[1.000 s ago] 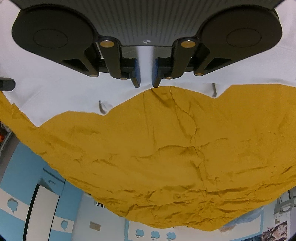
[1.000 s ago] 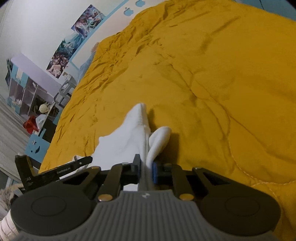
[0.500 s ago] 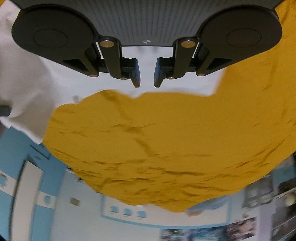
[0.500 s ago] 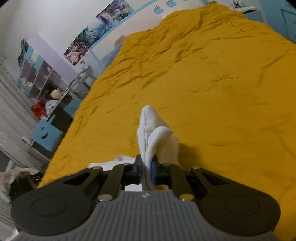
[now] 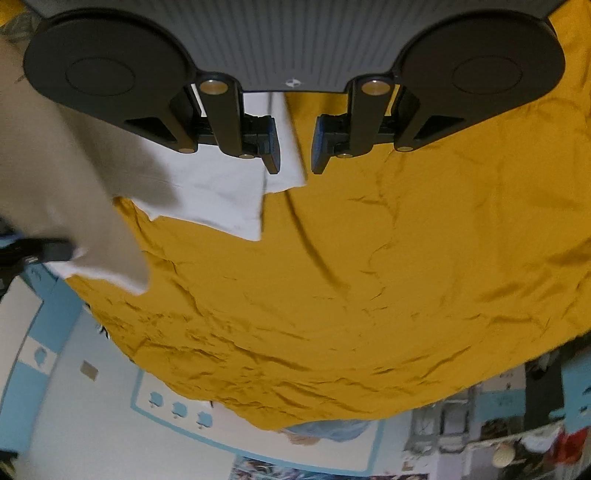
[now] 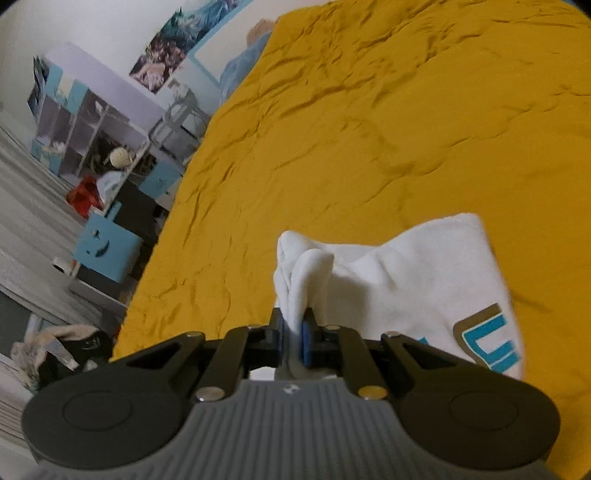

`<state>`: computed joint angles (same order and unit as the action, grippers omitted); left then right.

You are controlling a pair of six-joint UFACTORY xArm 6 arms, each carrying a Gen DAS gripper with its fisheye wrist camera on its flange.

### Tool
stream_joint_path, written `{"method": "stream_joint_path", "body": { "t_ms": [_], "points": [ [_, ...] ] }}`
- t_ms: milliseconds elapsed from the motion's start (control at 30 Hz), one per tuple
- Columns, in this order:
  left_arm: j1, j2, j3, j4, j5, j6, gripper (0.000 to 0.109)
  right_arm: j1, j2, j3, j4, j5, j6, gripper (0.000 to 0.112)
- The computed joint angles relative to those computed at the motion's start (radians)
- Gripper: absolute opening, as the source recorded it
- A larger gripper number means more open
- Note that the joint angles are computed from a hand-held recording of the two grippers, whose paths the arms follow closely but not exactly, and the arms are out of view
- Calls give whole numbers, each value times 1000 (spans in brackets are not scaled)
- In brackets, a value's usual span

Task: Fold small clothes
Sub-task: 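Grasp the sweatshirt edge with the right tool and lift it, then fold the held edge over the bundle with the right tool, release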

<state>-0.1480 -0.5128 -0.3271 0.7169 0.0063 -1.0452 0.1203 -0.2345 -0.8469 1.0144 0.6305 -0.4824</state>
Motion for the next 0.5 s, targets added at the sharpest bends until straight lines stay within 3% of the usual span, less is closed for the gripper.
{"method": "stream_joint_path", "body": {
  "t_ms": [133,300,367,500],
  "points": [
    [18,-17,54,-139,-63,128,21,149,81,-20,-25,-116,90,4],
    [4,0,84,-333,-108,293,21,268,205,-68,-43,-224,133,5],
    [-3,17,85,-385,-123,332,21,286,248,-79,-96,-241,203,5],
    [0,31,92,-402,-144,342,21,300,306,-97,-68,-235,184,5]
  ]
}}
